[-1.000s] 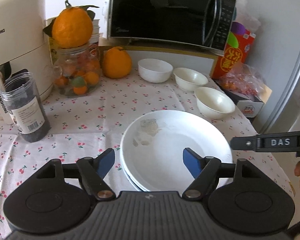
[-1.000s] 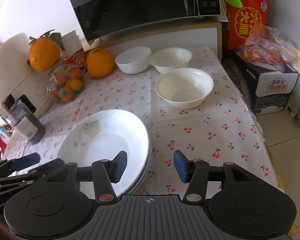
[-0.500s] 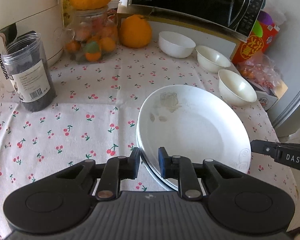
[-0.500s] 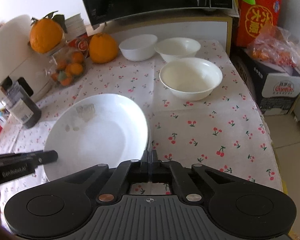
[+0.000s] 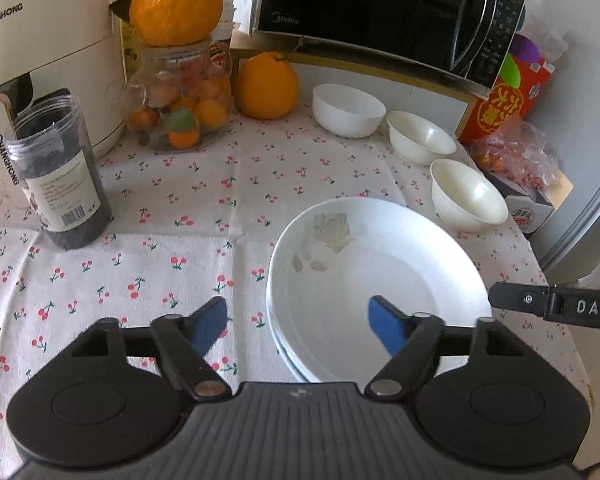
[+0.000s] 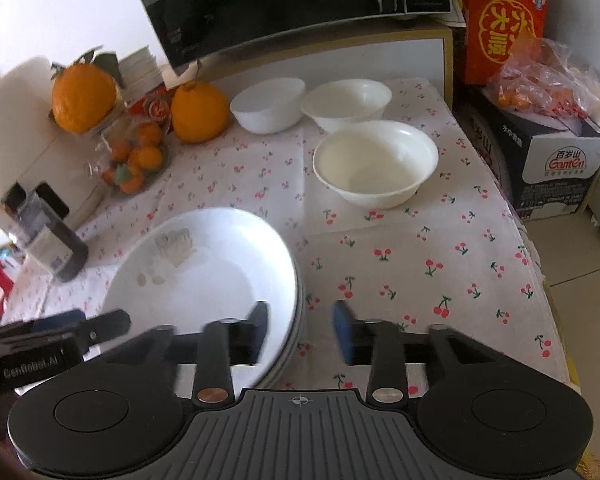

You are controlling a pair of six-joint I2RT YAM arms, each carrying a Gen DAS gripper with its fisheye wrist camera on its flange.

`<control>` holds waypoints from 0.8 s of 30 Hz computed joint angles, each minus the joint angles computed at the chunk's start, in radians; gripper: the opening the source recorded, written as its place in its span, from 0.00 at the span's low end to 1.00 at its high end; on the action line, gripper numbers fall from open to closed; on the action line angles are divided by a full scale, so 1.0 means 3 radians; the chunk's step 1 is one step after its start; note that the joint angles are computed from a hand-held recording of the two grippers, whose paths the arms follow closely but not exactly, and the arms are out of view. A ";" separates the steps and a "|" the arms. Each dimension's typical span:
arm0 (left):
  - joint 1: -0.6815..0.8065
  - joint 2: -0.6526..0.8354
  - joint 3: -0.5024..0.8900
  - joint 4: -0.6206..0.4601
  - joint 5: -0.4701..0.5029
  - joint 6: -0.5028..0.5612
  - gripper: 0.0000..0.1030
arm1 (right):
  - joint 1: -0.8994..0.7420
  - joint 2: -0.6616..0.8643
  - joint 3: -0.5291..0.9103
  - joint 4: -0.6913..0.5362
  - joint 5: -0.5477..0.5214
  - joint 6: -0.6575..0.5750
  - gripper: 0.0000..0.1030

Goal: Organize plates and bowls
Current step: 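Open both grippers and move them toward the white bowls by the microwave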

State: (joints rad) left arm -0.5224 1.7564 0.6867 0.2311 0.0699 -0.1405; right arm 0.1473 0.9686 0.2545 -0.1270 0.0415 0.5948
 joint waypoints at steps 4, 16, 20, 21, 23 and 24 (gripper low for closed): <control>-0.0016 0.0040 0.0248 -0.0240 -0.0077 -0.0025 0.96 | -0.0207 -0.0024 0.0169 -0.0107 -0.0233 -0.0074 0.73; -0.0039 0.0513 0.1391 -0.0783 -0.0411 -0.0150 0.99 | -0.0702 0.0878 0.1191 -0.0006 -0.0472 -0.0703 0.97; -0.0082 0.0789 0.1848 -0.0973 -0.0526 -0.0206 1.00 | -0.0845 0.1335 0.1519 0.0168 -0.0525 -0.0874 0.99; -0.0089 0.0869 0.1977 -0.1029 -0.0544 -0.0209 1.00 | -0.0889 0.1463 0.1605 0.0202 -0.0559 -0.0898 0.99; -0.0119 0.1048 0.2233 -0.1109 -0.0596 -0.0213 1.00 | -0.0959 0.1747 0.1806 0.0275 -0.0602 -0.0903 0.99; -0.0136 0.1141 0.2360 -0.1138 -0.0628 -0.0209 1.00 | -0.0987 0.1879 0.1897 0.0312 -0.0611 -0.0891 0.99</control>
